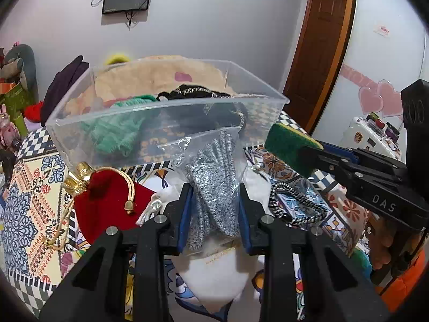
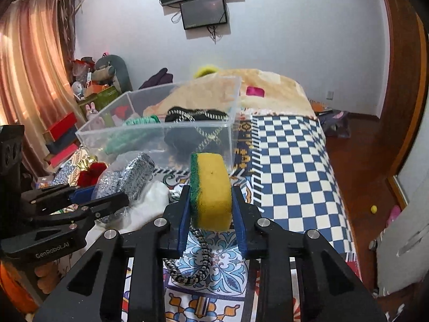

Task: Organize soft objects
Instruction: 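Grasp bagged silver glove with left tool while right tool grasps yellow sponge, then drop silver glove into box with left tool while right tool drops sponge in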

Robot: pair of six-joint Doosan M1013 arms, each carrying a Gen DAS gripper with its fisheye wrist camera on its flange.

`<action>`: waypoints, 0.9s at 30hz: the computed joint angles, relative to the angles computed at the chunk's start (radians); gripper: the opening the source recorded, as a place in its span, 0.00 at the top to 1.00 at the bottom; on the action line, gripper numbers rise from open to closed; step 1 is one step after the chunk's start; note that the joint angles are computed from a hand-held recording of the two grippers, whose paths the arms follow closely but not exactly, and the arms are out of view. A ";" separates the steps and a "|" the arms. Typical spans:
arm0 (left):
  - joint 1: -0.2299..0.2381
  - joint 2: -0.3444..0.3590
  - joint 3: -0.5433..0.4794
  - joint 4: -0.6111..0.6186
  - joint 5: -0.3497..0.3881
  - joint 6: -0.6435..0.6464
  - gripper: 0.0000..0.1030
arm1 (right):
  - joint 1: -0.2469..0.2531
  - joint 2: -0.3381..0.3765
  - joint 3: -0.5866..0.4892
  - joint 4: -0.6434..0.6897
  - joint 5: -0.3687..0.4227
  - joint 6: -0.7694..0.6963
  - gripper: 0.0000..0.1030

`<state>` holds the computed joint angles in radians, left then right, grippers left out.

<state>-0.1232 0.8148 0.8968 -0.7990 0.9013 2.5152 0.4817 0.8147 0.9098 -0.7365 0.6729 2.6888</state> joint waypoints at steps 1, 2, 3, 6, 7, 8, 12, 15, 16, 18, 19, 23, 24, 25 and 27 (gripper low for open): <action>0.002 -0.003 0.003 -0.008 -0.004 0.008 0.70 | 0.002 -0.002 0.002 -0.013 0.000 0.008 0.75; 0.003 -0.008 0.009 -0.017 -0.011 0.019 0.70 | 0.002 -0.003 0.002 -0.018 -0.004 0.009 0.75; 0.004 -0.013 0.015 -0.027 -0.020 0.030 0.70 | 0.002 -0.007 0.006 -0.026 -0.010 0.014 0.75; 0.011 -0.027 0.027 -0.065 -0.034 0.064 0.70 | 0.002 -0.017 0.018 -0.041 -0.037 0.025 0.75; 0.012 -0.028 0.024 -0.074 -0.033 0.068 0.70 | 0.003 -0.021 0.023 -0.053 -0.047 0.036 0.75; 0.014 -0.030 0.023 -0.082 -0.036 0.073 0.70 | 0.003 -0.022 0.024 -0.057 -0.056 0.039 0.75; 0.026 -0.037 0.018 -0.125 -0.058 0.085 0.70 | 0.006 -0.022 0.006 -0.107 -0.066 0.056 0.75; 0.032 -0.037 0.003 -0.142 -0.071 0.087 0.70 | 0.008 -0.017 -0.012 -0.138 -0.071 0.057 0.75; 0.034 -0.036 -0.004 -0.148 -0.076 0.088 0.70 | 0.008 -0.011 -0.025 -0.148 -0.064 0.051 0.75; 0.036 -0.032 -0.021 -0.144 -0.090 0.082 0.70 | 0.006 0.001 -0.050 -0.150 -0.062 0.036 0.75; 0.036 -0.030 -0.029 -0.138 -0.097 0.078 0.70 | 0.004 0.006 -0.061 -0.152 -0.061 0.034 0.75; 0.036 -0.010 -0.080 -0.107 -0.117 0.050 0.70 | -0.002 0.027 -0.101 -0.141 -0.073 0.021 0.75; 0.036 -0.005 -0.091 -0.100 -0.120 0.043 0.70 | -0.003 0.031 -0.111 -0.142 -0.073 0.019 0.75; 0.035 0.003 -0.107 -0.087 -0.125 0.034 0.70 | -0.004 0.041 -0.129 -0.136 -0.069 0.002 0.75; 0.031 0.016 -0.133 -0.054 -0.132 0.006 0.70 | -0.005 0.059 -0.165 -0.120 -0.058 -0.030 0.75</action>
